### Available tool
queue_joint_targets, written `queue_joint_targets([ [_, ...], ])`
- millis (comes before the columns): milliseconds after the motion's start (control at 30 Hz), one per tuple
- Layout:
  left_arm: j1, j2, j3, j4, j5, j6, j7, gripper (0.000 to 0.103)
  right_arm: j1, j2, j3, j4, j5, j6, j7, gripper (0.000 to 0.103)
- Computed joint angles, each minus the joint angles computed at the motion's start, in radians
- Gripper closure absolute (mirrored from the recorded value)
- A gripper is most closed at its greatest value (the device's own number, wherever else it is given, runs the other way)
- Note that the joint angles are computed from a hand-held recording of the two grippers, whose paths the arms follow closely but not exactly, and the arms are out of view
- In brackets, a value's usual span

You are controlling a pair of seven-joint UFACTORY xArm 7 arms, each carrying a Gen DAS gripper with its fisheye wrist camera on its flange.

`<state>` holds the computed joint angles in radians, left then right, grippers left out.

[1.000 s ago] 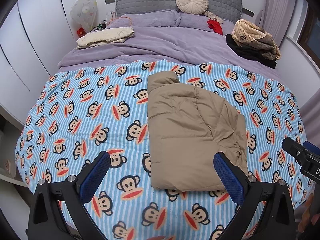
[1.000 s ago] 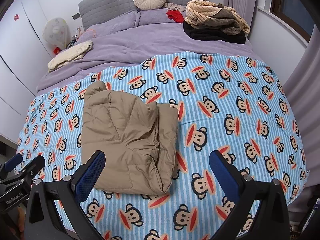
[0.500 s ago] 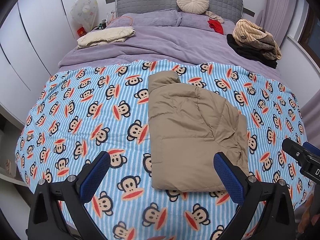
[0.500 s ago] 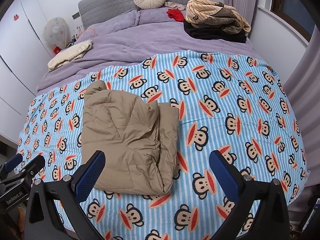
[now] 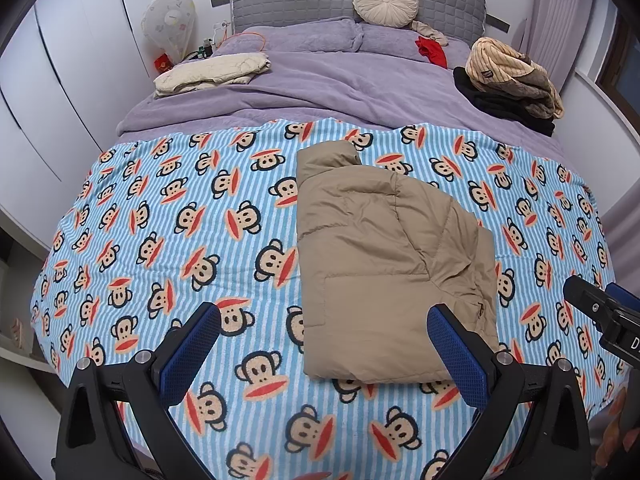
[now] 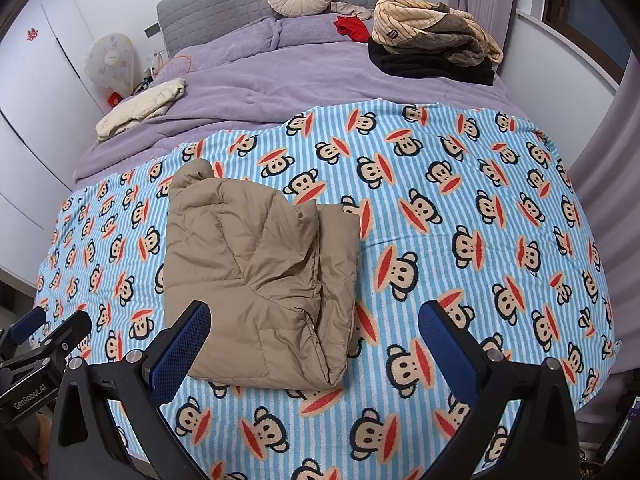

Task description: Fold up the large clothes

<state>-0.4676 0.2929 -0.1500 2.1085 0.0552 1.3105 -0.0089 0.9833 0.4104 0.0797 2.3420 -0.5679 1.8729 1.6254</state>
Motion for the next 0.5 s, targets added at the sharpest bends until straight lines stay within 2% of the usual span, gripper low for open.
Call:
queue_joint_targets([
  [333,-0.003,0.005,0.000,0.011,0.003,0.006,-0.003,0.000,-0.001,-0.005,0.002,-0.008,0.001,-0.003,0.001,0.000],
  [500,0.004,-0.027,0.000,-0.050,0.005,-0.030,-0.003,0.000,-0.003,-0.007,0.004,-0.011,0.000,-0.004,0.001,0.000],
])
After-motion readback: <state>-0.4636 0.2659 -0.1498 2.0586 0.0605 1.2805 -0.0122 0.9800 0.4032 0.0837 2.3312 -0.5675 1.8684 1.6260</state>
